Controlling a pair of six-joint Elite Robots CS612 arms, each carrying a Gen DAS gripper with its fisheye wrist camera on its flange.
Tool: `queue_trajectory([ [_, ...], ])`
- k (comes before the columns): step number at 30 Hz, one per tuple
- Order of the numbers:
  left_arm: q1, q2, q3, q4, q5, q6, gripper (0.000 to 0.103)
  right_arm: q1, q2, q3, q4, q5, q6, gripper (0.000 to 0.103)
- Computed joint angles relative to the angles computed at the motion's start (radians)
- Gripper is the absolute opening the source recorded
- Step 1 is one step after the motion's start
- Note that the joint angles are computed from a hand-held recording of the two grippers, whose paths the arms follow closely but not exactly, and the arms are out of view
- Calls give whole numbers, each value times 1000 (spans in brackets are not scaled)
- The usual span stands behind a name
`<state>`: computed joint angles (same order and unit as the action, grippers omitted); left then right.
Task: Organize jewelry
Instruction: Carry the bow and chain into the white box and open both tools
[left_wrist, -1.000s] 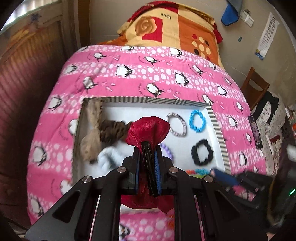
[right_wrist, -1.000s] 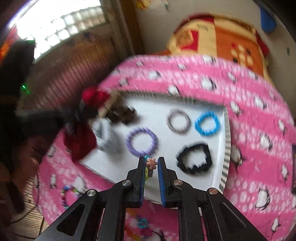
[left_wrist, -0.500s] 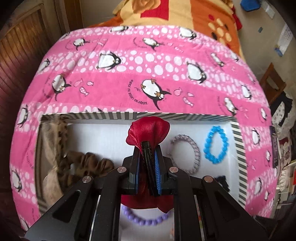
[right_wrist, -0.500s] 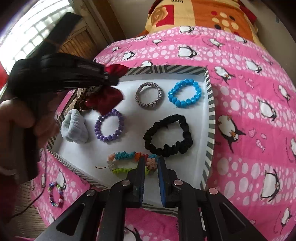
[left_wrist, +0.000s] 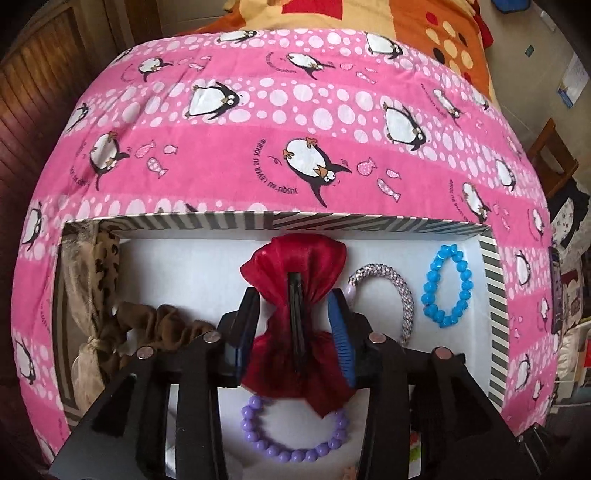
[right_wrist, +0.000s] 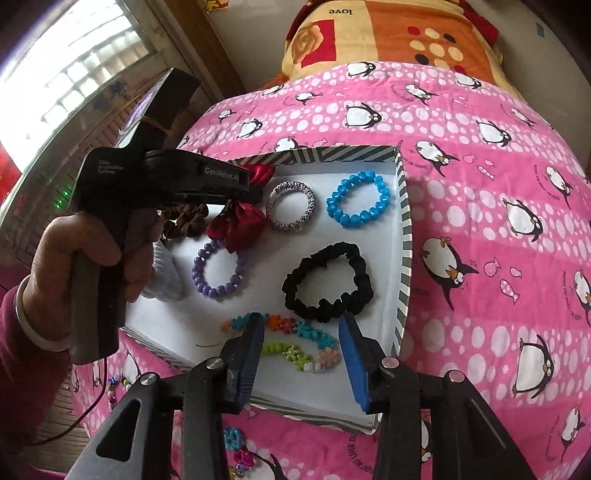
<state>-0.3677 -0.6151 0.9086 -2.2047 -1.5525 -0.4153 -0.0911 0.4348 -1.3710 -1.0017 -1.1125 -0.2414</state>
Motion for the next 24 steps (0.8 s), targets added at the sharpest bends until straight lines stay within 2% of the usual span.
queue_trajectory([
  [1,0,-7,9,-5,0,-4,47,0,0,-3,0,-1,3,40],
  [3,4,-31,45,-36,-10,-14,50,0,2,-8,0,0,8,40],
  [5,4,-54,79,-59,-8,-14,50,0,3,-14,2,-2,10,40],
  [16,-29,-209,327,-237,107,20,51,11,18,-69,11,-21,10,40],
  [24,-43,-266,432,-299,130,12,51,20,32,-117,32,-40,12,40],
])
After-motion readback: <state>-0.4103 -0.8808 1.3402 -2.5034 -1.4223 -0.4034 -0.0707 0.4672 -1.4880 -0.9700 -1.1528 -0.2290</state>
